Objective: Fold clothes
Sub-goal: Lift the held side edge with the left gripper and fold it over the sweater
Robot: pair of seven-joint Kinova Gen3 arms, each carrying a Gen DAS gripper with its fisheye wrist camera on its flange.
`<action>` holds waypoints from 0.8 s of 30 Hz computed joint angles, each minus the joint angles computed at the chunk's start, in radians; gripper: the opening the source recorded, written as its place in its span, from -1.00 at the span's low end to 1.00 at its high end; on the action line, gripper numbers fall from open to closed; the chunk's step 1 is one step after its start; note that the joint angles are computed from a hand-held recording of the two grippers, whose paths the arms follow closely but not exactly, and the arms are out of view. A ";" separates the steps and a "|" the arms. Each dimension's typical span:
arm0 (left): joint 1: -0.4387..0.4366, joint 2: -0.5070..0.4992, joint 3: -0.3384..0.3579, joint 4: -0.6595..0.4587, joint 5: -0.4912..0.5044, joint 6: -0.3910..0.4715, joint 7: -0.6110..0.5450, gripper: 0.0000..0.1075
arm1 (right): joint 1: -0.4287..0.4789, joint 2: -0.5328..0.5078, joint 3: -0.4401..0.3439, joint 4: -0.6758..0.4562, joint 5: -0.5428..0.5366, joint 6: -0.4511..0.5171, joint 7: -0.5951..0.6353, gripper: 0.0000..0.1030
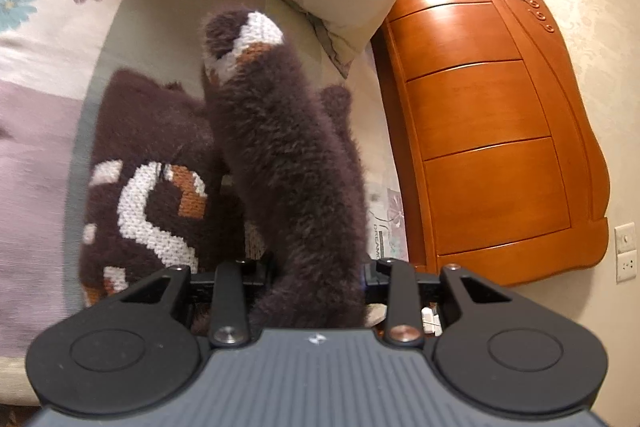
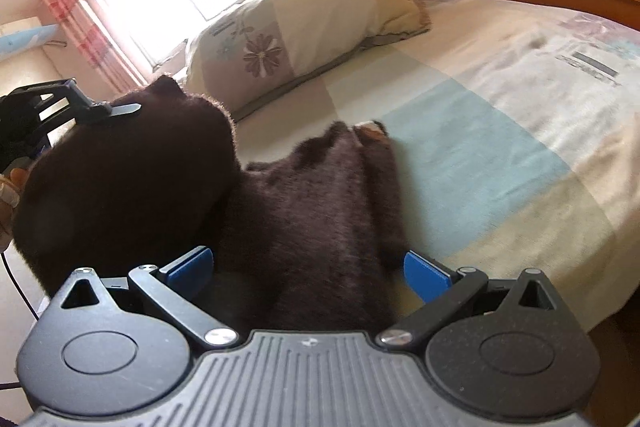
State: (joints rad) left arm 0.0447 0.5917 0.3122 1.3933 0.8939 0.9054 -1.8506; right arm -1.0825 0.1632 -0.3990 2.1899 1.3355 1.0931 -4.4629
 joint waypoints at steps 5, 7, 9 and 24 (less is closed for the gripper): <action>0.026 0.047 0.010 -0.019 0.009 -0.017 0.027 -0.33 | -0.016 0.002 -0.008 0.005 -0.034 0.020 -0.022 1.00; 0.028 0.066 0.017 -0.029 0.013 -0.016 0.036 -0.26 | -0.020 0.003 -0.008 -0.002 -0.044 0.028 -0.014 1.00; 0.021 0.084 0.029 -0.037 0.026 -0.016 0.032 -0.20 | -0.022 0.003 -0.007 -0.010 -0.053 0.031 0.005 1.00; -0.047 0.098 0.087 -0.007 0.187 0.026 -0.212 0.15 | -0.003 -0.046 -0.014 0.018 -0.034 -0.056 0.010 1.00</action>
